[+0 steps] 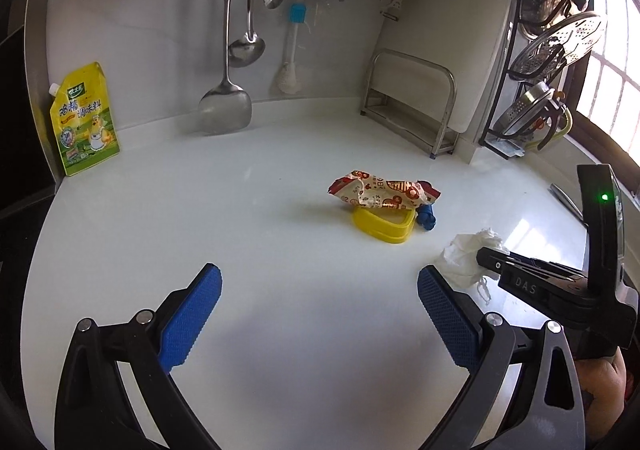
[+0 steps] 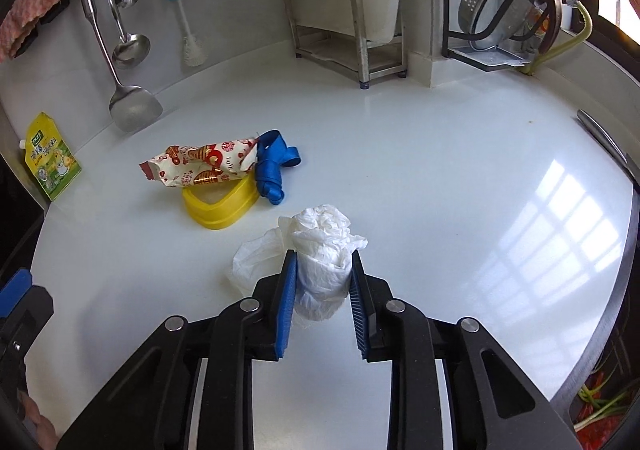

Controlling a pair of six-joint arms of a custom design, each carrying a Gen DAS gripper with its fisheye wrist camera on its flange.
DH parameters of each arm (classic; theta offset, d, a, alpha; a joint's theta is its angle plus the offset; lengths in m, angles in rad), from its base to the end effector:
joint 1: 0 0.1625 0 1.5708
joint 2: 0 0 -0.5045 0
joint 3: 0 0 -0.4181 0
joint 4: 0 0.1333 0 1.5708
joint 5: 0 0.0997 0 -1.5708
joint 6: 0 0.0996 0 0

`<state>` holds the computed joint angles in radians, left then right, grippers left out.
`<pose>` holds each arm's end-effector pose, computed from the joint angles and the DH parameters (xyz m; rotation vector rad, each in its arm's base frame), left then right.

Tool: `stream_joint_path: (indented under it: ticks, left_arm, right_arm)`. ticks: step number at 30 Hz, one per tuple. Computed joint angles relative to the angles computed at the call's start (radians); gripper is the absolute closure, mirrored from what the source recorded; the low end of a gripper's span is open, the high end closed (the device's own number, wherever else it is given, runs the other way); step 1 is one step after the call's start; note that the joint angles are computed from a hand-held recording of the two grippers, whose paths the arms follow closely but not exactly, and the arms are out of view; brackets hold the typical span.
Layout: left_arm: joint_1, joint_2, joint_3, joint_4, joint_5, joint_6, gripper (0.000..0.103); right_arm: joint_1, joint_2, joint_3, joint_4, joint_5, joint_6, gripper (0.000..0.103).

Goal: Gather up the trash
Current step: 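Grasp the red-and-white snack wrapper with the left tool while the right tool holds the tissue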

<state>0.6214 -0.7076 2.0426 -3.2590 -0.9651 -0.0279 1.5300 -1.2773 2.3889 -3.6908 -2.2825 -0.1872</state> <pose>-0.3796 -0.5055 0.0416 1.0476 2.4435 -0.8076 0.0499 -0.4506 0.3148 -0.2787 -2.1473 1.0731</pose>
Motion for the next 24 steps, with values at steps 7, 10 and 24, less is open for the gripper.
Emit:
stream_joint_path:
  ticks: [7,10,24]
  left_arm:
    - [0.026,0.071,-0.099,0.026,-0.054,0.06,0.007]
    - [0.042,0.101,-0.142,0.029,-0.059,0.107,0.007]
    - [0.108,0.185,-0.328,0.173,-0.121,0.2,0.007]
  right_arm:
    - [-0.068,-0.115,0.069,0.02,0.099,-0.021,0.079]
    - [-0.1,-0.152,0.089,0.028,0.144,-0.025,0.078]
    - [-0.169,-0.223,0.11,0.054,0.29,-0.029,0.078]
